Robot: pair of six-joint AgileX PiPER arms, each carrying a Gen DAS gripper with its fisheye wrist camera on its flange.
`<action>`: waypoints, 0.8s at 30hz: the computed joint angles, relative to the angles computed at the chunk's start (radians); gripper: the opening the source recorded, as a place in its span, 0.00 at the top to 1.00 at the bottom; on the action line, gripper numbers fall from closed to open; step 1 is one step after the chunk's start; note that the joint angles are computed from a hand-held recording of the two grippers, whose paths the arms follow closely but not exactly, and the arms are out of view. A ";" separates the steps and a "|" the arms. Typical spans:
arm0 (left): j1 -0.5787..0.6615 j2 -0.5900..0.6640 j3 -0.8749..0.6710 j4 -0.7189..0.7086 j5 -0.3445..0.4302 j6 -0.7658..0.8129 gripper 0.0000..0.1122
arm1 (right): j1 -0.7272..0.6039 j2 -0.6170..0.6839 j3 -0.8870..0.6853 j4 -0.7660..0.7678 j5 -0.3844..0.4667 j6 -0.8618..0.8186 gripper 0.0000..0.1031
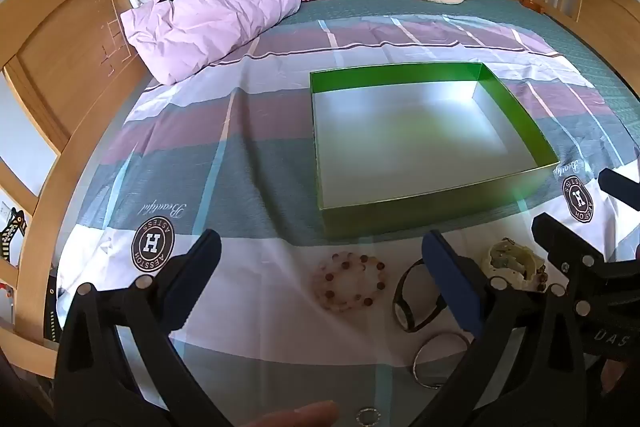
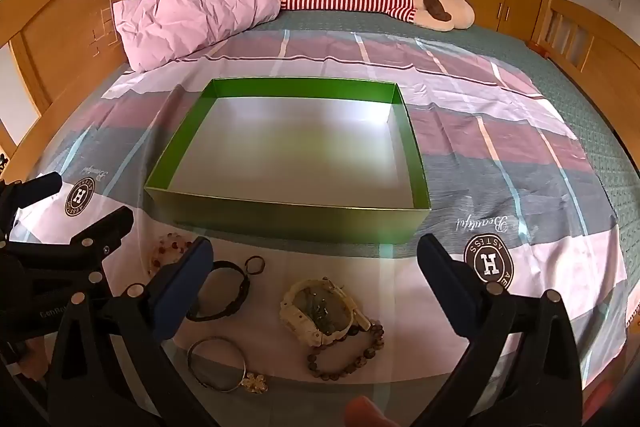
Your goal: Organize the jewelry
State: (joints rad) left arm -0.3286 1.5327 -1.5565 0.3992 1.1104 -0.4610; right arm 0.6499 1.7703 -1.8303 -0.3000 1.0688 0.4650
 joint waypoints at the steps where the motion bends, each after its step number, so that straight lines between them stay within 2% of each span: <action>1: 0.000 0.000 0.000 0.001 -0.001 -0.001 0.10 | 0.001 -0.001 0.001 -0.002 -0.002 0.002 0.01; 24: 0.004 -0.015 0.024 0.000 -0.001 0.005 0.10 | 0.030 0.007 0.001 -0.041 0.004 0.027 0.01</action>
